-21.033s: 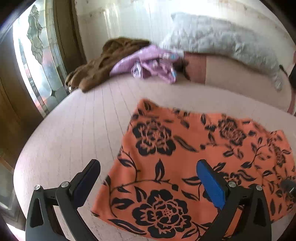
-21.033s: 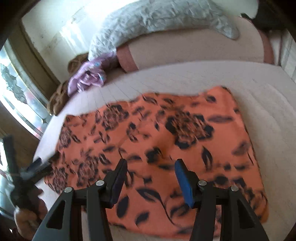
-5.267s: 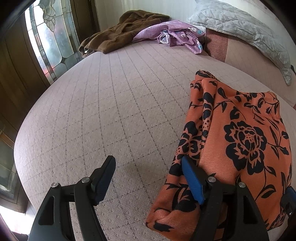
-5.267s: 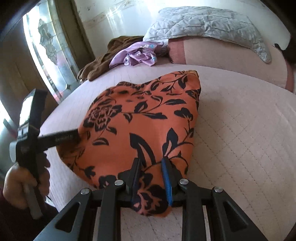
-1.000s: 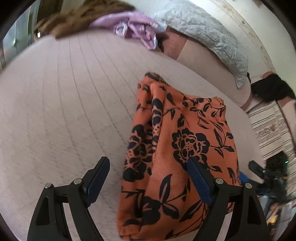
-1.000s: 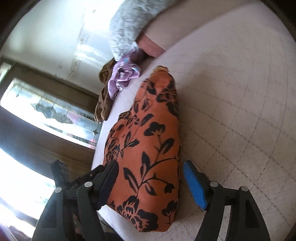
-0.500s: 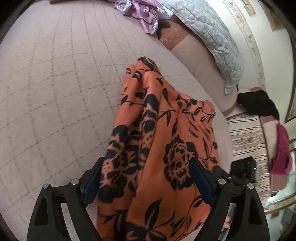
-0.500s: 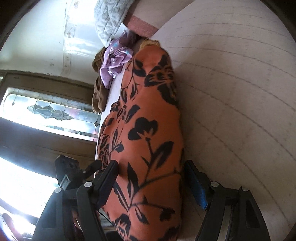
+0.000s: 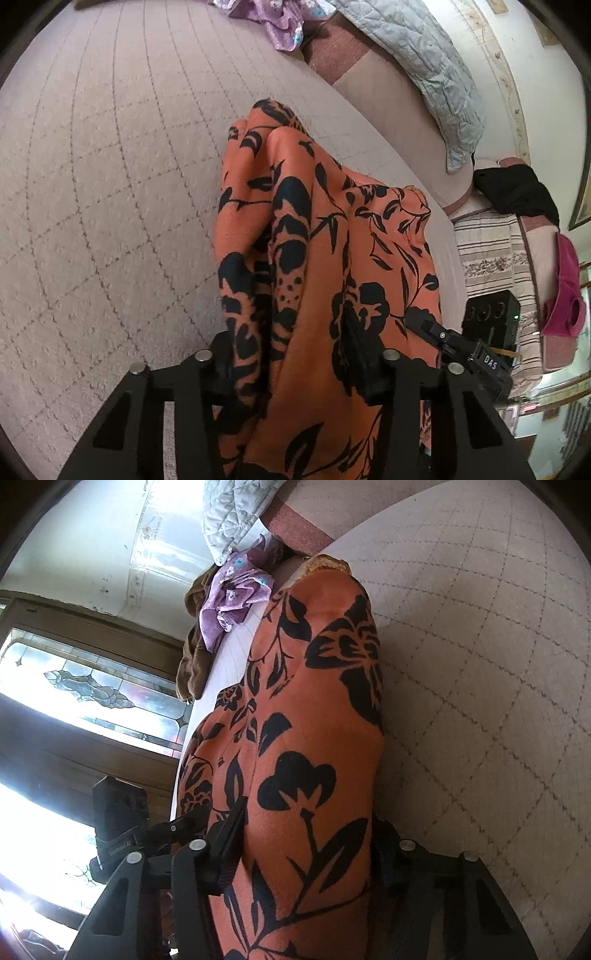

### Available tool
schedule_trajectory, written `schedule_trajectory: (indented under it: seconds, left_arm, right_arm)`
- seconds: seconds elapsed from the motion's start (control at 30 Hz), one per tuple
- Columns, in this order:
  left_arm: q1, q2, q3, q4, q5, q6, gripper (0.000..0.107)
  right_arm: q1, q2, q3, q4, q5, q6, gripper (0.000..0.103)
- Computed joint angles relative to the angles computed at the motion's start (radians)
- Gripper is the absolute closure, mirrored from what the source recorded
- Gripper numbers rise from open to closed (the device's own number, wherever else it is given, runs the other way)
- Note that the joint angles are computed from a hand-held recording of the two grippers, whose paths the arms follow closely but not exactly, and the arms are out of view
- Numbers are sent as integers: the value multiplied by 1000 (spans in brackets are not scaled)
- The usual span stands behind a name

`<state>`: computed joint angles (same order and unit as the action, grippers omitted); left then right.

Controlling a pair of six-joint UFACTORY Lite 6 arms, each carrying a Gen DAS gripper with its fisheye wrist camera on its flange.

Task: Fold small clothes

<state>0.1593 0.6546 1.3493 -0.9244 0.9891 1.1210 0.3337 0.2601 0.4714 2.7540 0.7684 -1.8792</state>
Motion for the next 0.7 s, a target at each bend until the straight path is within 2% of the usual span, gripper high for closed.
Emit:
schedule_trajectory:
  seconds: [0.2, 0.4, 0.57, 0.7]
  left_arm:
    - [-52, -162, -158, -38, -121, 51, 70]
    - [-95, -300, -276, -82, -196, 77, 73]
    - [-143, -415, -372, -128, -243, 96, 73]
    - [-218, -536, -458, -155, -287, 71, 73]
  right_arm:
    - [16, -27, -33, 41, 12, -30, 50]
    - [18, -129, -104, 69, 5, -75, 56]
    - [-5, -338, -214, 68, -59, -96, 57]
    - [-55, -592, -337, -5, -158, -46, 57]
